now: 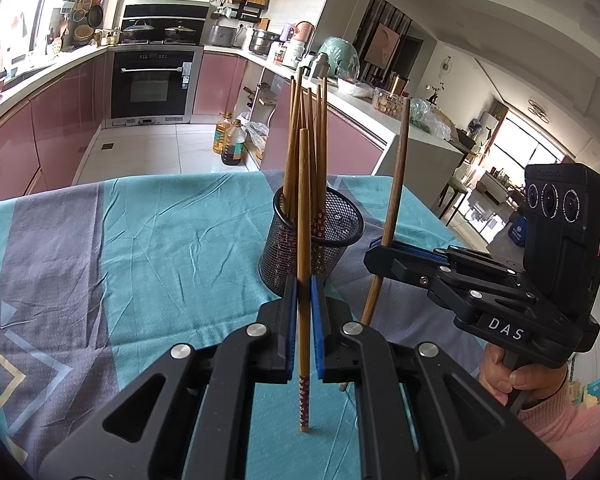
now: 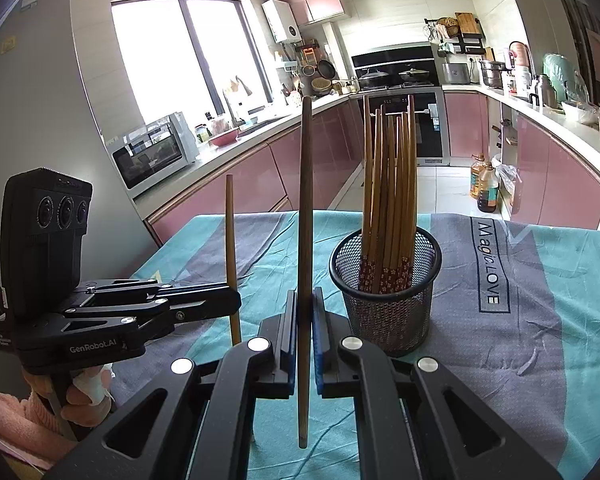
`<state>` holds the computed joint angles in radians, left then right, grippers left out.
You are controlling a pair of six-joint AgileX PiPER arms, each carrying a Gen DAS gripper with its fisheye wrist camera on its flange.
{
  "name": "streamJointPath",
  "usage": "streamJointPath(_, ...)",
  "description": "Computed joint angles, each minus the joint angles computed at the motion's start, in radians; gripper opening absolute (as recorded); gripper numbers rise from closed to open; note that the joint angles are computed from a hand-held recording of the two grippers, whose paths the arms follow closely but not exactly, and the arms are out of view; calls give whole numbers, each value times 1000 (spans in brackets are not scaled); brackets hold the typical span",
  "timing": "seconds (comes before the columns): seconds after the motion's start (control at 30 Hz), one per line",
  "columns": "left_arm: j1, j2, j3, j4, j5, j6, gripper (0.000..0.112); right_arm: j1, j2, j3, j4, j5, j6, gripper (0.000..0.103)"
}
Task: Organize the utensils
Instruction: 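Move both held chopsticks over the mesh cup rim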
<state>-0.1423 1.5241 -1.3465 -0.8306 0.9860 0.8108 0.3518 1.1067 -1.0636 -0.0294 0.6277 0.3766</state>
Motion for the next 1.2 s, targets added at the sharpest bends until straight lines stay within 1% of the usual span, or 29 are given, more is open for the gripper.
streamJointPath(0.5, -13, 10, -25, -4, -4, -7, 8, 7, -1, -9, -22, 2, 18, 6)
streamJointPath(1.2, -1, 14, -48, -17, 17, 7, 8, -10, -4, -12, -15, -6, 1, 6)
